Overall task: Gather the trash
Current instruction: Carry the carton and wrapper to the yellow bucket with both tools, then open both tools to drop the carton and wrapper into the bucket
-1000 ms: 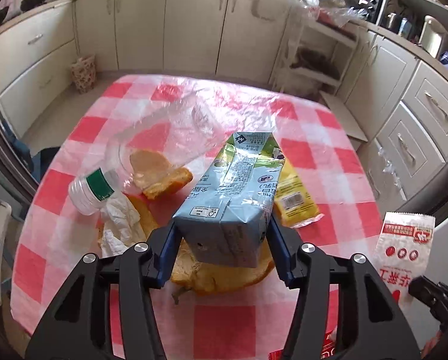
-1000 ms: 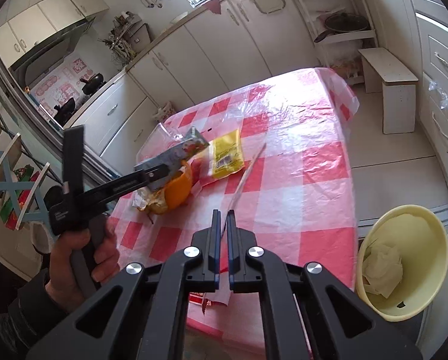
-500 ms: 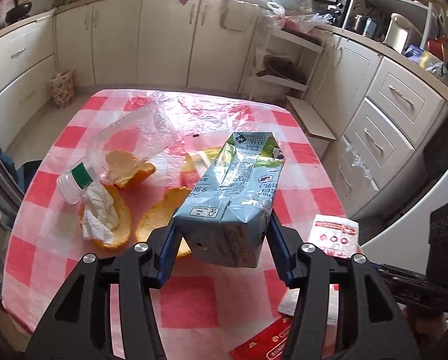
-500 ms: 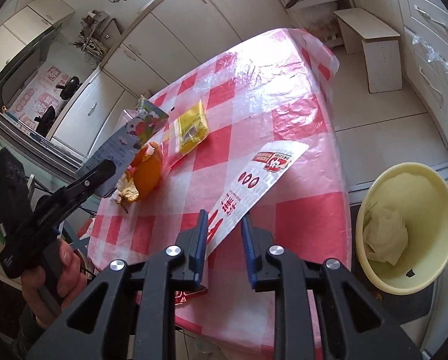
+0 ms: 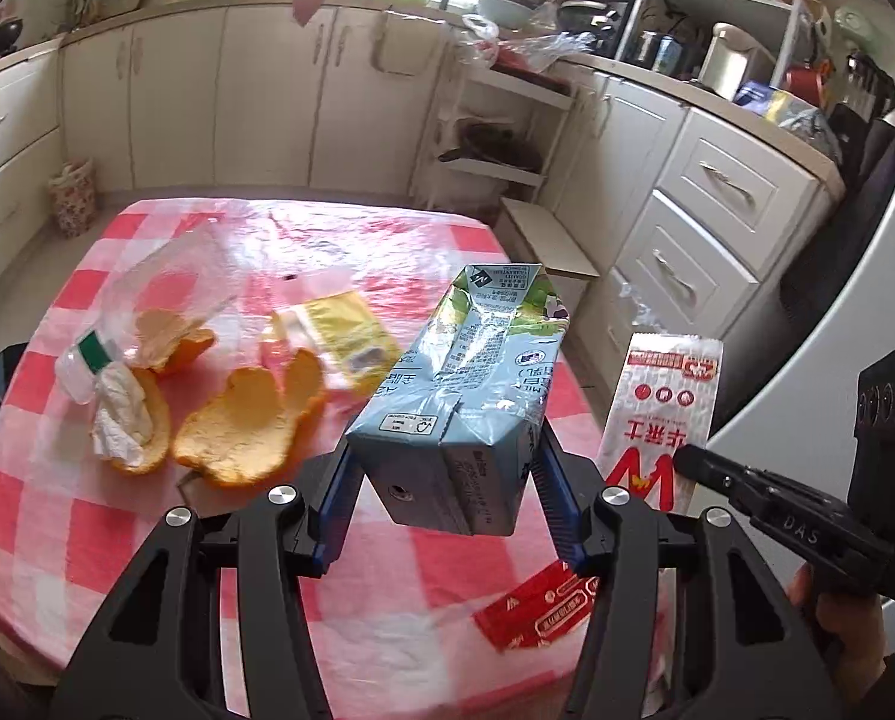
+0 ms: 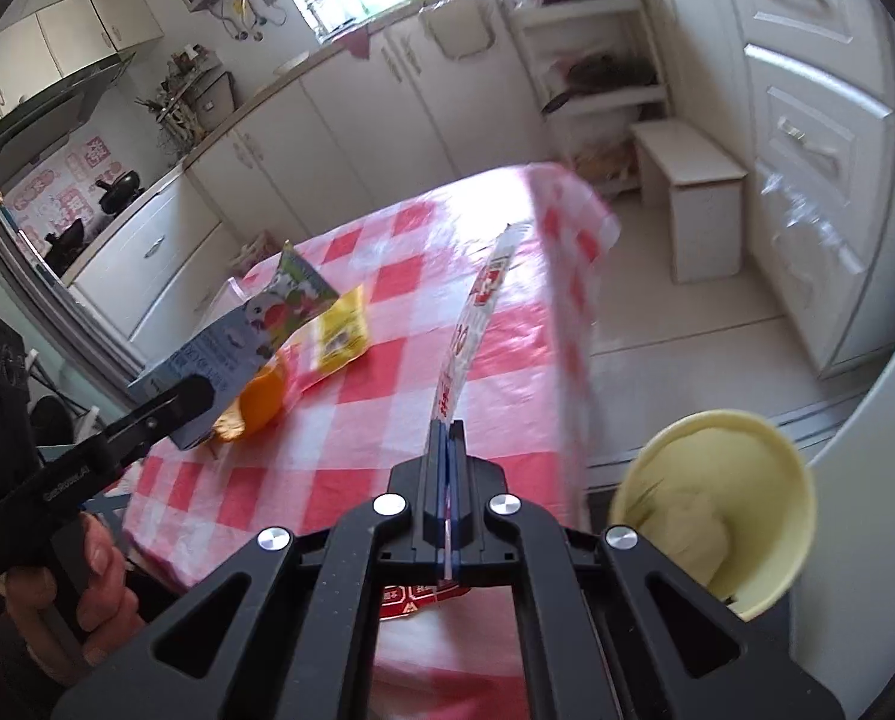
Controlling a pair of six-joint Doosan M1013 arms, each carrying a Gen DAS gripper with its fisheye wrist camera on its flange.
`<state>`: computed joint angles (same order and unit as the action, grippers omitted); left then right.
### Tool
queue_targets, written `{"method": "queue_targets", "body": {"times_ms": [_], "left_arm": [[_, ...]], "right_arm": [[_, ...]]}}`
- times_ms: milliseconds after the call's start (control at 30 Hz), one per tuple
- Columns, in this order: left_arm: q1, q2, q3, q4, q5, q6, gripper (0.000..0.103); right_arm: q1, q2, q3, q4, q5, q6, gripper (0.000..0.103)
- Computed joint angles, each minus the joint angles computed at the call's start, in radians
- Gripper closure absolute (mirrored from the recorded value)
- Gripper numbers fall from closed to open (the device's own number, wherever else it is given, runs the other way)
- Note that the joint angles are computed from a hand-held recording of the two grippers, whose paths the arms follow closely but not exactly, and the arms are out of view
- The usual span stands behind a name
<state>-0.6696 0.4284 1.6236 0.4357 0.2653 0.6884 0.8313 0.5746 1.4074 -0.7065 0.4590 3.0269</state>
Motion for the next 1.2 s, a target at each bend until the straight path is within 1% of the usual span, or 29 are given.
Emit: {"method": "queue_targets", "body": {"times_ms": [67,100,133,233,300,367,433,533,600,733,767,800,900,967,1000,1033,1100,1200], "left_arm": [[-0.012,0.003,-0.006,-0.072,-0.013,0.067,0.052],[-0.018,0.005,-0.01,-0.106,-0.016,0.098,0.052],[-0.027,0.01,-0.017,-0.148,-0.019,0.138,0.052],[-0.05,0.025,-0.038,-0.266,-0.021,0.256,0.052],[-0.066,0.037,-0.054,-0.314,-0.017,0.307,0.052],[-0.086,0.055,-0.078,-0.37,-0.009,0.365,0.052],[-0.099,0.072,-0.099,-0.404,0.0,0.4,0.052],[-0.116,0.102,-0.135,-0.442,0.02,0.426,0.052],[-0.123,0.119,-0.156,-0.437,0.032,0.414,0.052],[-0.133,0.152,-0.195,-0.427,0.063,0.39,0.052],[-0.135,0.16,-0.206,-0.432,0.073,0.389,0.052],[-0.135,0.165,-0.211,-0.438,0.078,0.392,0.052],[-0.14,0.191,-0.244,-0.438,0.111,0.391,0.052],[-0.144,0.206,-0.262,-0.445,0.129,0.395,0.052],[-0.145,0.212,-0.27,-0.446,0.137,0.396,0.052],[-0.147,0.221,-0.281,-0.446,0.151,0.395,0.052],[-0.149,0.235,-0.297,-0.459,0.171,0.401,0.052],[-0.153,0.254,-0.319,-0.46,0.206,0.401,0.052]], "right_arm": [[0.006,-0.023,0.034,-0.102,0.044,0.099,0.102],[0.008,-0.029,0.043,-0.131,0.066,0.125,0.102],[0.012,-0.039,0.059,-0.176,0.103,0.167,0.102],[0.019,-0.061,0.094,-0.247,0.187,0.239,0.102],[0.023,-0.071,0.109,-0.278,0.249,0.26,0.102],[0.024,-0.075,0.119,-0.295,0.295,0.272,0.102],[0.02,-0.079,0.132,-0.304,0.317,0.288,0.102],[0.007,-0.079,0.147,-0.29,0.309,0.303,0.102],[-0.003,-0.075,0.153,-0.276,0.292,0.312,0.102],[-0.029,-0.071,0.172,-0.231,0.221,0.329,0.102],[-0.039,-0.072,0.179,-0.197,0.189,0.313,0.102],[-0.045,-0.069,0.175,-0.152,0.175,0.274,0.102],[-0.052,-0.063,0.169,-0.073,0.178,0.226,0.101],[-0.051,-0.07,0.175,-0.063,0.19,0.237,0.1],[-0.051,-0.074,0.18,-0.065,0.193,0.25,0.098],[-0.051,-0.08,0.186,-0.067,0.196,0.264,0.086],[-0.046,-0.087,0.191,-0.083,0.227,0.308,0.067],[-0.044,-0.1,0.208,-0.097,0.227,0.351,0.067]]}}
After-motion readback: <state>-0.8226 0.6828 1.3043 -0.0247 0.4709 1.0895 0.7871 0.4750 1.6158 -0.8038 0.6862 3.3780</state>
